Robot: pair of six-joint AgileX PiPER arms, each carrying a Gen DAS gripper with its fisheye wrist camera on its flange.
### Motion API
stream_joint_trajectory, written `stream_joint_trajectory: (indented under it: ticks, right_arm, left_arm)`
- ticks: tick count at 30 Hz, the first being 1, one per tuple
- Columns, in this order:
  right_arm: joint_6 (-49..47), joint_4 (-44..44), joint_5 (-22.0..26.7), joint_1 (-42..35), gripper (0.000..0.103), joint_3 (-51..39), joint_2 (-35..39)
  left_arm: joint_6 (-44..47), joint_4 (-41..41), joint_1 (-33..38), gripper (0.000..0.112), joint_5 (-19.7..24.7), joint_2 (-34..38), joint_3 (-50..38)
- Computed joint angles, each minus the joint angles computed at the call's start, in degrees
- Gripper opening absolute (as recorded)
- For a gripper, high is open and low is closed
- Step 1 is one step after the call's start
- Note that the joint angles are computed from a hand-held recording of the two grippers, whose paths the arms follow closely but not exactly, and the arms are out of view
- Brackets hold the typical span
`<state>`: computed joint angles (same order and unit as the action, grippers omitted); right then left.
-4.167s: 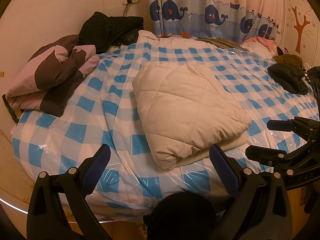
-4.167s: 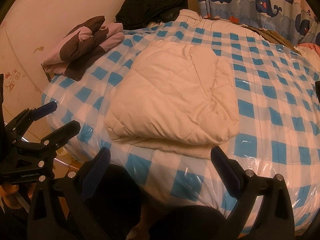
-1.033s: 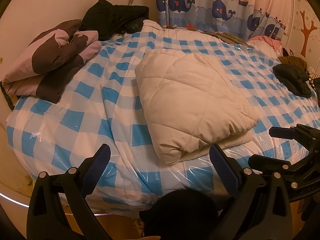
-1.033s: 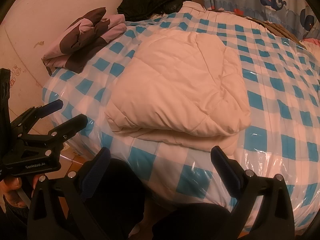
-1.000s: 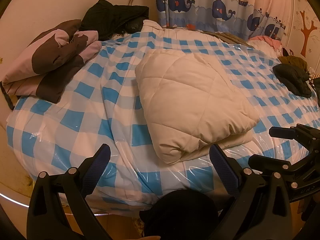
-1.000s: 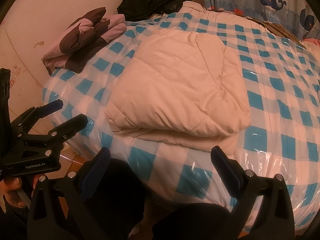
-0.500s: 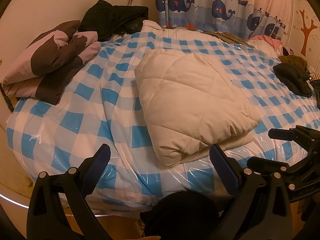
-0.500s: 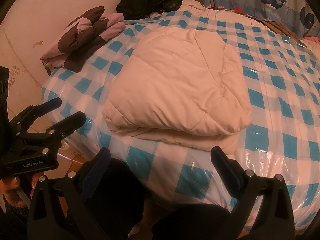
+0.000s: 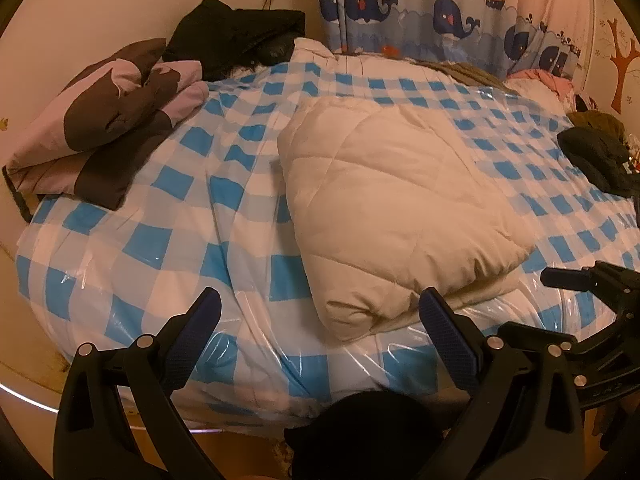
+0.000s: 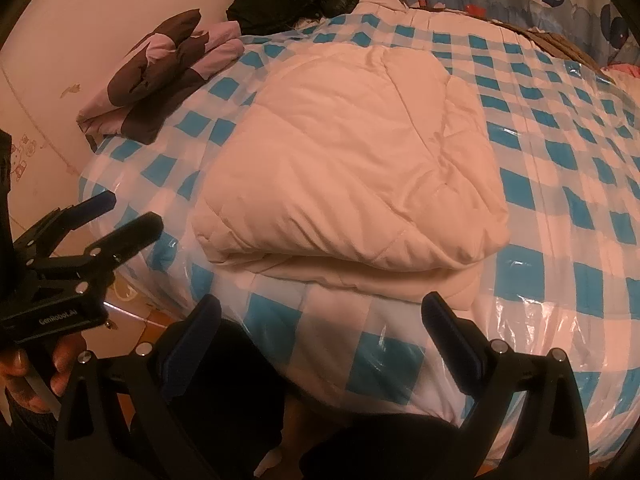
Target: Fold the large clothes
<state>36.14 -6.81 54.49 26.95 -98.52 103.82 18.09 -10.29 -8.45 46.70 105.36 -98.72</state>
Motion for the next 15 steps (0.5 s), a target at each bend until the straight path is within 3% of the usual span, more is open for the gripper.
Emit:
stream_joint_trajectory:
  ticks: [4, 7, 11, 15]
  right_arm:
    - [-1.58, 1.46, -0.67, -1.53, 0.096, 0.57, -0.43]
    - [-2.02, 1.64, -0.82, -2.05, 0.096, 0.98, -1.32]
    - [-3.01, 1.48, -0.59, -2.91, 0.096, 0.84, -2.84]
    - [-4.52, 1.76, -0.86, -4.4, 0.096, 1.2, -4.17]
  left_arm:
    - [4.97, -5.68, 1.16, 0.095, -5.23, -3.06, 4.08]
    - [4.3, -4.63, 0.94, 0.095, -4.87, -3.08, 2.84]
    - [3.59, -5.1, 0.88, 0.095, 1.37, -1.62, -1.45]
    - [2.27, -2.54, -0.22, 0.095, 1.26, -3.3, -0.24]
